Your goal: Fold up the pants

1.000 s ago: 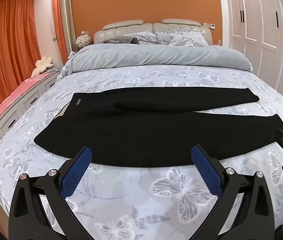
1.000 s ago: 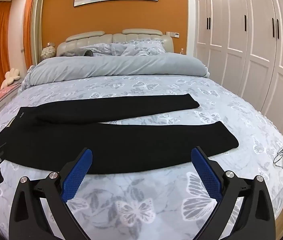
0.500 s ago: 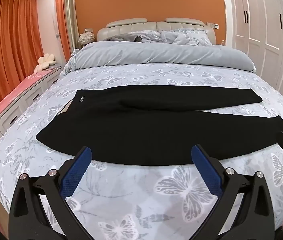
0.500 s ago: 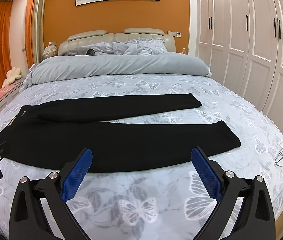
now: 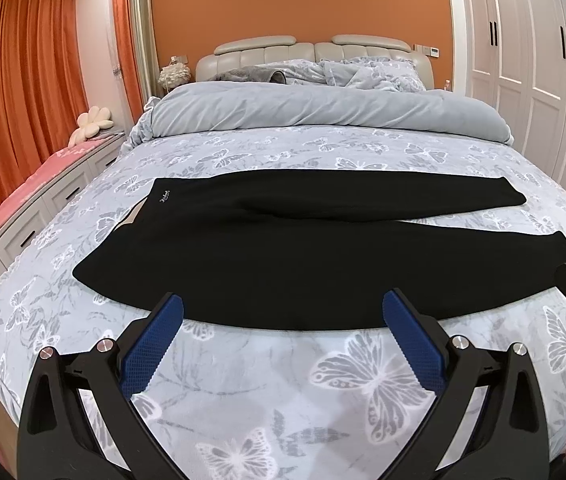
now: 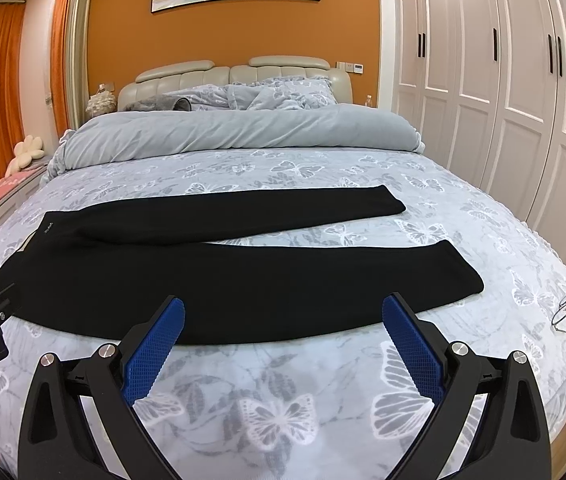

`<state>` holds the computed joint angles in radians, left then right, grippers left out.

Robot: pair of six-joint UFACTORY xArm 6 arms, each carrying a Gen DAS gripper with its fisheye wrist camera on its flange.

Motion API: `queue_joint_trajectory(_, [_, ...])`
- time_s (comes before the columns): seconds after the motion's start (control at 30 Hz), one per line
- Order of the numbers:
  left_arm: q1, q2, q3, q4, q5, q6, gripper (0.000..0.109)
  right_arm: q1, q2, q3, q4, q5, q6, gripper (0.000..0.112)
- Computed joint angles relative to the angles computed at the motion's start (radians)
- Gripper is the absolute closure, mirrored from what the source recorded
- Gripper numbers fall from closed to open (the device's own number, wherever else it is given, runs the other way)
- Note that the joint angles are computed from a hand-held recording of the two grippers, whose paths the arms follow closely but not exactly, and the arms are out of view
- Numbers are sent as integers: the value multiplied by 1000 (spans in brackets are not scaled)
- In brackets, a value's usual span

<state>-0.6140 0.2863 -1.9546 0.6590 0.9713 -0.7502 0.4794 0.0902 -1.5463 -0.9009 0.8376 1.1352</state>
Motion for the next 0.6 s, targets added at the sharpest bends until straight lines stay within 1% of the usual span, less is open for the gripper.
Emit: queue_joint_trajectory(0.6, [1,-2,6,0,-5,-1,11,3,4,-1,3,-4,-1,15])
